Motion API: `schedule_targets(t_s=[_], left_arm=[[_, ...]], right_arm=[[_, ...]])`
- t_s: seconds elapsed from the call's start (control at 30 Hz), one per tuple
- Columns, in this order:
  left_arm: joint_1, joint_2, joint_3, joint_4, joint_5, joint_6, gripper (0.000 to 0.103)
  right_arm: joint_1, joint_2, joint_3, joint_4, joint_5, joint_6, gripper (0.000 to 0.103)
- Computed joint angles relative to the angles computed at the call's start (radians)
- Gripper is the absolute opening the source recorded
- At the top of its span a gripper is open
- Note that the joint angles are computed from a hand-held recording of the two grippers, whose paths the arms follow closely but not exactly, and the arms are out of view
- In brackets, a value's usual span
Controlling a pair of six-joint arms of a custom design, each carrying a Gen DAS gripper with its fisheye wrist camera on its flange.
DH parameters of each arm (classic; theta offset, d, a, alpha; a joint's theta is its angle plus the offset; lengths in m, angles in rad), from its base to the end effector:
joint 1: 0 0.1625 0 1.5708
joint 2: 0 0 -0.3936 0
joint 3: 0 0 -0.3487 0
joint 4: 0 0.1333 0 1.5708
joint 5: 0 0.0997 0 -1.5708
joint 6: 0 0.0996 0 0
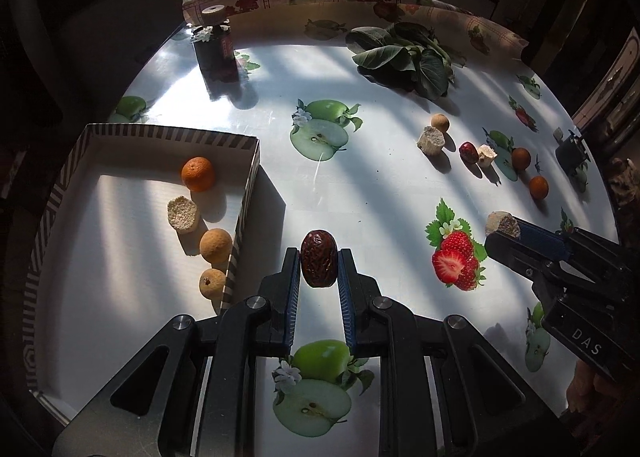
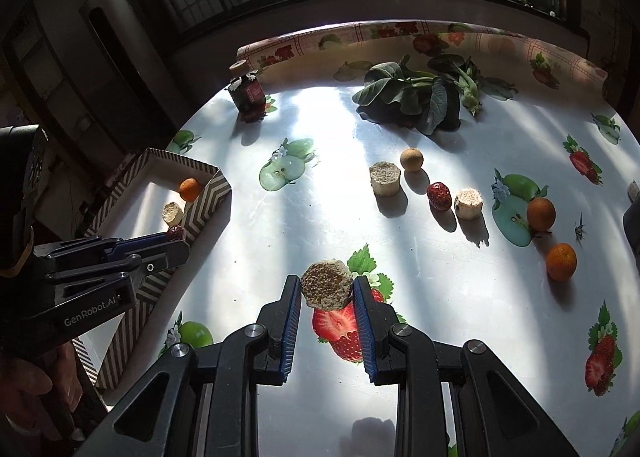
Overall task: Organize fruits
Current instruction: 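Carry the red date with the left gripper while the right carries the cracker disc to the tray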
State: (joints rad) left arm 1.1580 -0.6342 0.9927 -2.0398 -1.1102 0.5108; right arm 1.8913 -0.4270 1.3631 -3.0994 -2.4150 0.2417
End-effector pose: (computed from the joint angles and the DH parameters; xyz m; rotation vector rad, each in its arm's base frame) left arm -0.1392 -0.7606 0.1957 1.1604 2.4094 -0.1170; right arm 0.2716 -0.6313 0.0455 -0.2257 -2.3237 0.9665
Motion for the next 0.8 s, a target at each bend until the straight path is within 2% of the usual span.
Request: schedule_targets(t_s=[0.27, 0.8], left_arm=[[0.04, 0.013, -0.095, 0.001, 0.054, 0.019, 0.018], [0.108, 0.135, -0.406, 0.106, 0.12, 0.008, 0.018]], right_arm=[[0.023, 0.11, -0.205, 0.112, 0.05, -0.065, 0.026], [0.047, 0.32, -0.616, 0.344, 0.139, -0.15, 0.026]])
